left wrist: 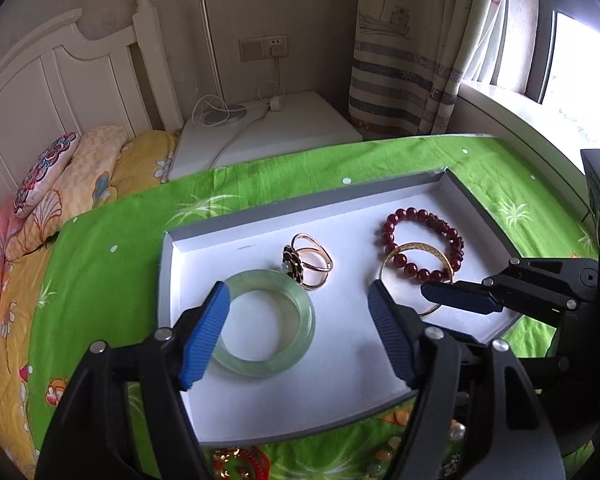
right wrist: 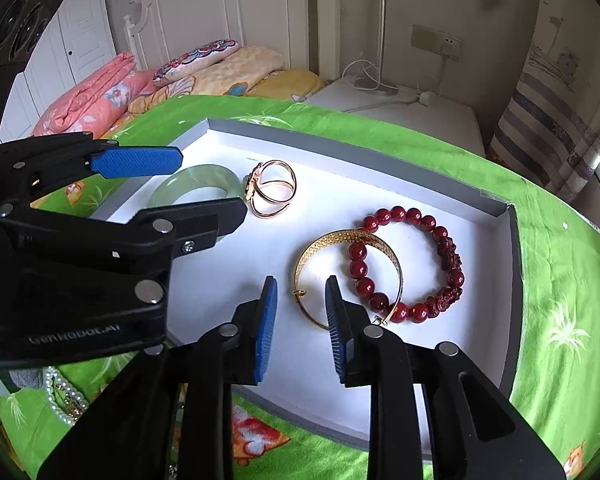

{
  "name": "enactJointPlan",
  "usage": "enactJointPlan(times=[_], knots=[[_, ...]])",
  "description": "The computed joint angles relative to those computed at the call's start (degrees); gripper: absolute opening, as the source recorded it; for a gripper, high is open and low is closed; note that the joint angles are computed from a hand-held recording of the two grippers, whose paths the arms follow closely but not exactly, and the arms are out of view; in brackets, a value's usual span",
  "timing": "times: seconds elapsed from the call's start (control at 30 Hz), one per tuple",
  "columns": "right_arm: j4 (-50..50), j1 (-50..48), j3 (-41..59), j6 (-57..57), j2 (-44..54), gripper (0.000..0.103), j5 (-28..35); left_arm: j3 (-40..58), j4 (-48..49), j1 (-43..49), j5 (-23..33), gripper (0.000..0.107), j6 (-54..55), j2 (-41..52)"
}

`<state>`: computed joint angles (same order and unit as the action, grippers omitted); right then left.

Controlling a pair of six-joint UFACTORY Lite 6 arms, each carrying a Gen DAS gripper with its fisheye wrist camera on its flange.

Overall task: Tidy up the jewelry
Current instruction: 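Move both open tools back over the jewelry pile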

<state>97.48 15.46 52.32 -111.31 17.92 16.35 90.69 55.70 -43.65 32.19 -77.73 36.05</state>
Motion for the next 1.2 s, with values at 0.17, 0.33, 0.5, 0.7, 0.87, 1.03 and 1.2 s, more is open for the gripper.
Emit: enactJointPlan(times=[0.17,0.33,0.5,0.7,0.87,1.03,1.2], knots=[[-1.0,-3.2,-8.4,-0.8,-11.2,0.032,4.7,-15.6,16.6,-5.3,6.2,0.099,-20.6,-13.5],[-3.6,-9.9,-20.5,-0.8,-26.8,0.059,12.0,-31.3,22.6,-13.2,14.1,0.101,-34.1,-25.7],[-7.7,-17.0,-31.1,0.8,-39.6,0.070,14.3,-42.8,22.4,-22.2,19.3,0.101,-44.6,-32.9],[-14.9,-29.2,-41.1,3.3,-49.0,0.077,21.7,-51.5,19.2,-31.9,24.1,0.101,-58.2,-36.5],[-20.5,-37.1,-46.5,5.2,-56.5,0.086,25.6,-54.8,15.6,-37.3,25.1,0.101,-62.5,-35.6],[-22.4,-39.0,-49.0,7.5,-59.8,0.086,25.8,-59.3,16.0,-33.8,17.2,0.101,-66.4,-38.4],[-21.5,-36.9,-48.3,8.0,-58.2,0.086,23.2,-63.2,20.7,-31.5,13.6,0.101,-71.3,-41.5]])
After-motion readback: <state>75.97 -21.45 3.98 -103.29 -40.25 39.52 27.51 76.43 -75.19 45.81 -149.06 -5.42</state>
